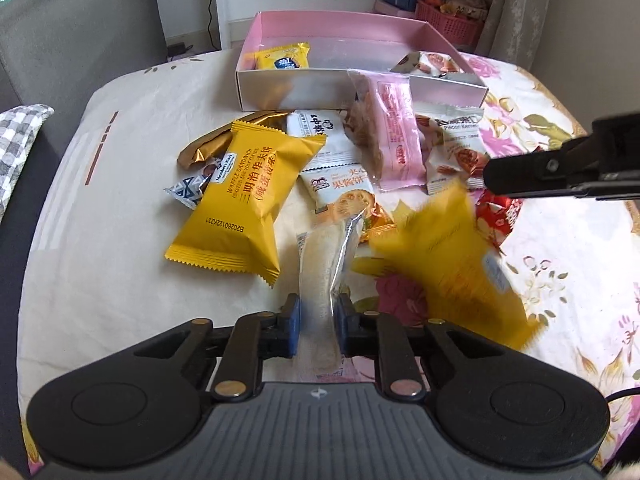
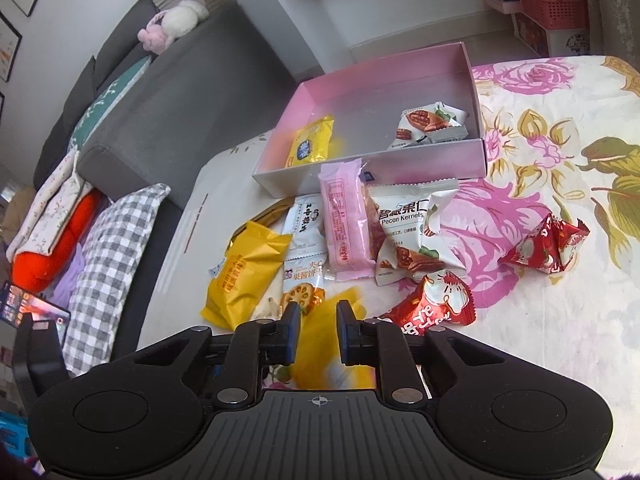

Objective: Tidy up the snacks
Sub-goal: 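Lift the yellow cake packet with the right tool while the left tool lifts the pastry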

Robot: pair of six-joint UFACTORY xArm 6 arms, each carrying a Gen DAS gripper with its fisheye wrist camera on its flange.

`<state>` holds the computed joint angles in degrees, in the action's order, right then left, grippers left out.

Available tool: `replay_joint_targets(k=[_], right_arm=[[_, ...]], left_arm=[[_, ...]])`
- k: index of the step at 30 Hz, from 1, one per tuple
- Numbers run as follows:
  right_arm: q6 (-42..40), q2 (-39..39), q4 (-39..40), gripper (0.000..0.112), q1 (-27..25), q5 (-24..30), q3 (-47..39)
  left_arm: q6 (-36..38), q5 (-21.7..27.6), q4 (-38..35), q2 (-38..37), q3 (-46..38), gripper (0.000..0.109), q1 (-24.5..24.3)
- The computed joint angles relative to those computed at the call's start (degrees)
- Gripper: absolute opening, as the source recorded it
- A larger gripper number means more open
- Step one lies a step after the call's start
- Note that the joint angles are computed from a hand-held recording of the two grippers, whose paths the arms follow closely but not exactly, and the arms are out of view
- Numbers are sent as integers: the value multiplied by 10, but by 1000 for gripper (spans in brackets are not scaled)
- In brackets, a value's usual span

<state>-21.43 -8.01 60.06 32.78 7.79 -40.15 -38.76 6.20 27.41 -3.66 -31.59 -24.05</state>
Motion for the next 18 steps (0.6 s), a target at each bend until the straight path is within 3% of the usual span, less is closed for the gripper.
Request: replay_joint_targets(k=[4, 8, 18], right_arm=[[83, 11, -108, 26, -9, 18, 4], [167, 25, -204, 51, -20, 67, 0], [108, 58, -170, 56, 6, 95, -19]], left_arm=[[13, 2, -16, -1, 1, 16, -4], [28, 4, -31, -1, 1, 16, -8], [25, 7, -26, -1, 0, 15, -6]])
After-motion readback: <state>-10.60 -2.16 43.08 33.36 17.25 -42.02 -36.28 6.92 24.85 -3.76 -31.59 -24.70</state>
